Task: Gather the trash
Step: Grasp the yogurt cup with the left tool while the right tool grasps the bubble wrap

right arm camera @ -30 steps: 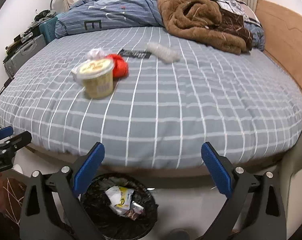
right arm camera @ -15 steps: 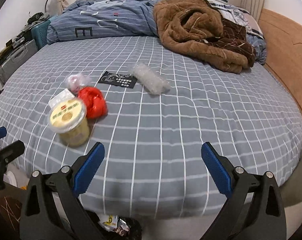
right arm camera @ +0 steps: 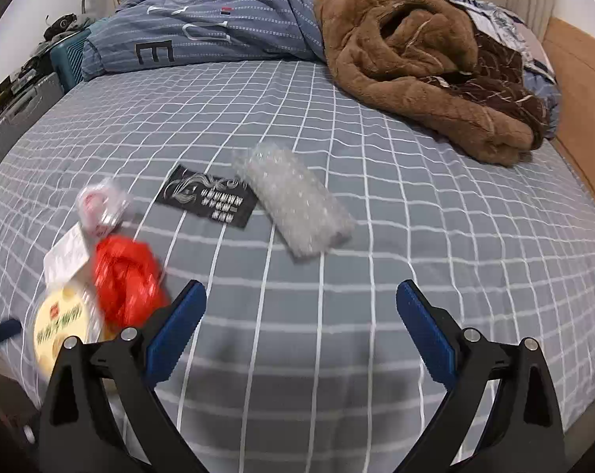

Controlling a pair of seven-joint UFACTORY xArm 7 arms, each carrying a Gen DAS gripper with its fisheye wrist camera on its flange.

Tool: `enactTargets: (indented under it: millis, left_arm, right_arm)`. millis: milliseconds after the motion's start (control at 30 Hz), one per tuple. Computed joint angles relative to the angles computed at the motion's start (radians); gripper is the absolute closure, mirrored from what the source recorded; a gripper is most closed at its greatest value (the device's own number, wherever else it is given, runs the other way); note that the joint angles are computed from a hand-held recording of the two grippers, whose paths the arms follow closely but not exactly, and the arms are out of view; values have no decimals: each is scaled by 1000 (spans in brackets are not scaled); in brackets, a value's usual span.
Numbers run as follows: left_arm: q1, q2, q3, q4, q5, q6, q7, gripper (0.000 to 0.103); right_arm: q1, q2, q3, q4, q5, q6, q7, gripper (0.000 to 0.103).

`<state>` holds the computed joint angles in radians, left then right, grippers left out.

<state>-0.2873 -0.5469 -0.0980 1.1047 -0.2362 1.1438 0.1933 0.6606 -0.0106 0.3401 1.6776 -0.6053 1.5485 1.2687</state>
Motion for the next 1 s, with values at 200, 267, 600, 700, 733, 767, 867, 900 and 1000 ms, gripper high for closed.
enactTargets:
  millis: [200,267,600,700,733,767,867,900,1000]
  left_arm:
    - [-6,38,-6,0,-9,-20,-9,6]
    - [-9,52,-4,5,-17,-25,-11,6]
    - [-20,89,-13,25,-15,-43,-1,16]
    - [-21,90,-16,22,-12,-49,1,16]
    - [-21,87,-16,20,-11,-50,2,16]
    - [-21,88,-17,21,-9,-52,1,17]
    - [-22,84,-18,14,-7,-62,3,17]
    - [-22,83,-16,12,-10,-62,1,17]
    - [-23,80,-11,12,-18,-60,-3,17]
  right_arm:
    - [-44,27,-43,-8,25,-79,-82,13]
    - [-59,33,-57,-12,44,-105,-110,14]
    - [-132,43,-100,-63,171,-219,-184,23]
    - [-150,35,-109,-92,204,-254,-180,29]
    - [-153,38,-109,-93,211,-253,-183,34]
    - [-156,41,-110,-93,218,-252,-191,36]
    - [-162,43,-112,-99,241,-263,-207,51]
    - [-164,40,-112,-103,243,-265,-204,56]
    - [-166,26,-109,-113,248,-265,-197,67]
